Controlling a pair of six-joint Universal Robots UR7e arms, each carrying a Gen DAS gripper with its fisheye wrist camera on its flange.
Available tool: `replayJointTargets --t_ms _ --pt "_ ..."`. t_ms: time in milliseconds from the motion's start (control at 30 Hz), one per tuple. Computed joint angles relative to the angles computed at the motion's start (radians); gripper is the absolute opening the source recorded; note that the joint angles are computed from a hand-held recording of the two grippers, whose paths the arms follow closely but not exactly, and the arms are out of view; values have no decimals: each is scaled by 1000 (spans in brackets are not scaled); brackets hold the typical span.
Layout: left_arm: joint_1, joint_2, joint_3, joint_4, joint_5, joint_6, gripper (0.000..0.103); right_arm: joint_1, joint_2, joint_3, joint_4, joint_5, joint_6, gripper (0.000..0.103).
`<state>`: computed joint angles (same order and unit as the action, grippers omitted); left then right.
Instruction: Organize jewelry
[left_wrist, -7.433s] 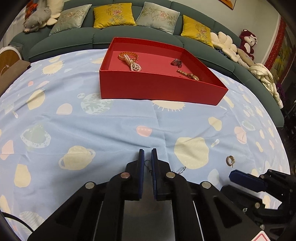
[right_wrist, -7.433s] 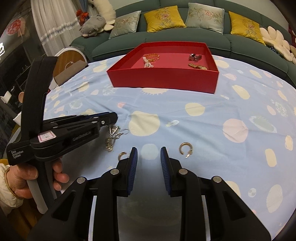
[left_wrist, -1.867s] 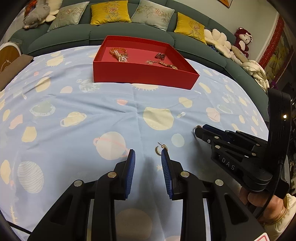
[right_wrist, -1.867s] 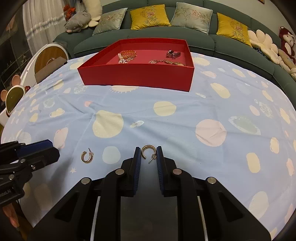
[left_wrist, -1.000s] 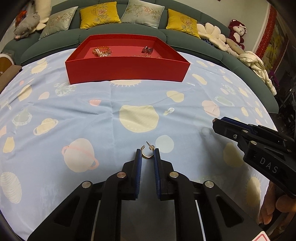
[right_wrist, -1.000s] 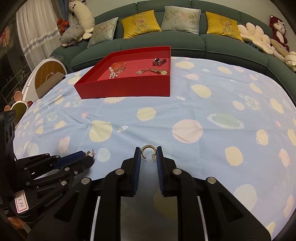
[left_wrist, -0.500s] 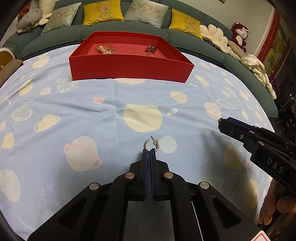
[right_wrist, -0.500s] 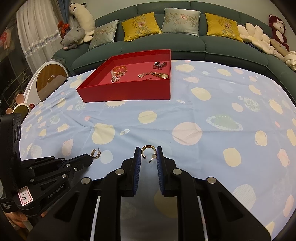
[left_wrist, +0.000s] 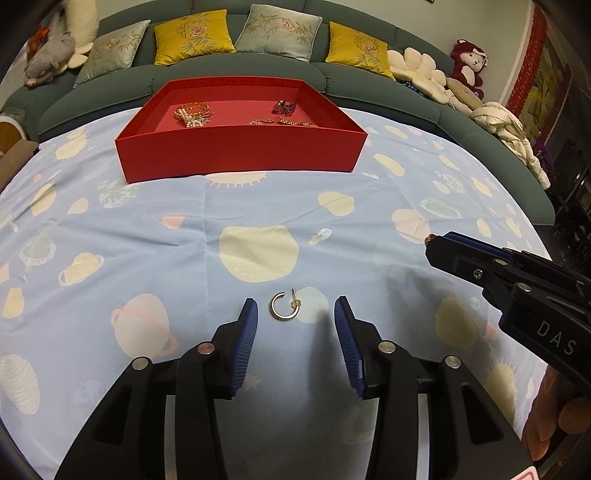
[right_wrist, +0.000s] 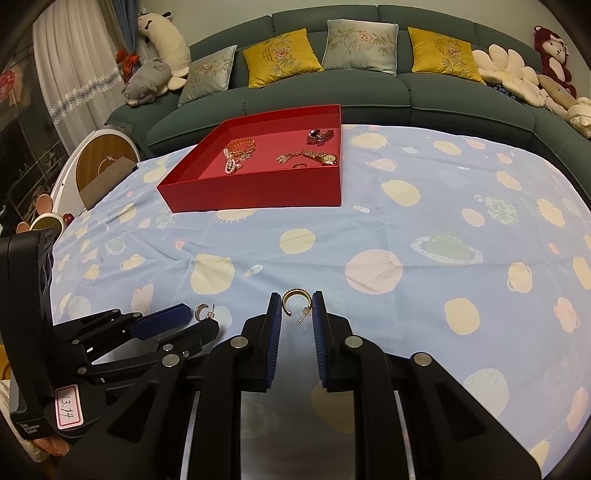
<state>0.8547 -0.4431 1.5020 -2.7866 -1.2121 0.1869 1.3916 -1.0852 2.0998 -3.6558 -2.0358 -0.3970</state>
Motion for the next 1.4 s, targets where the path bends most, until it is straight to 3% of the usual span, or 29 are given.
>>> replayJointTargets --t_ms 100,200,300,533,900,1100,1233,1400 --pt "-1 15 -11 -11 18 15 41 -4 -5 4 -1 2 5 16" --pt "-4 28 -20 -23 30 34 25 -4 -7 3 2 4 7 16" --pt "-6 32 -23 -27 30 39 16 -3 -8 3 3 5 5 16" --pt "-7 23 -18 -20 18 39 16 -7 -17 7 2 11 10 16" --pt "-17 -66 -52 -47 -87 11 16 48 -41 -41 -8 49 4 16" --pt "-14 -73 -185 -55 -108 29 16 96 -48 -114 -6 53 -34 16" --pt "-7 -2 -351 -5 -89 44 16 116 -32 -188 11 67 -76 16" --pt "16 107 -552 107 -83 41 16 98 8 -295 82 112 -41 16"
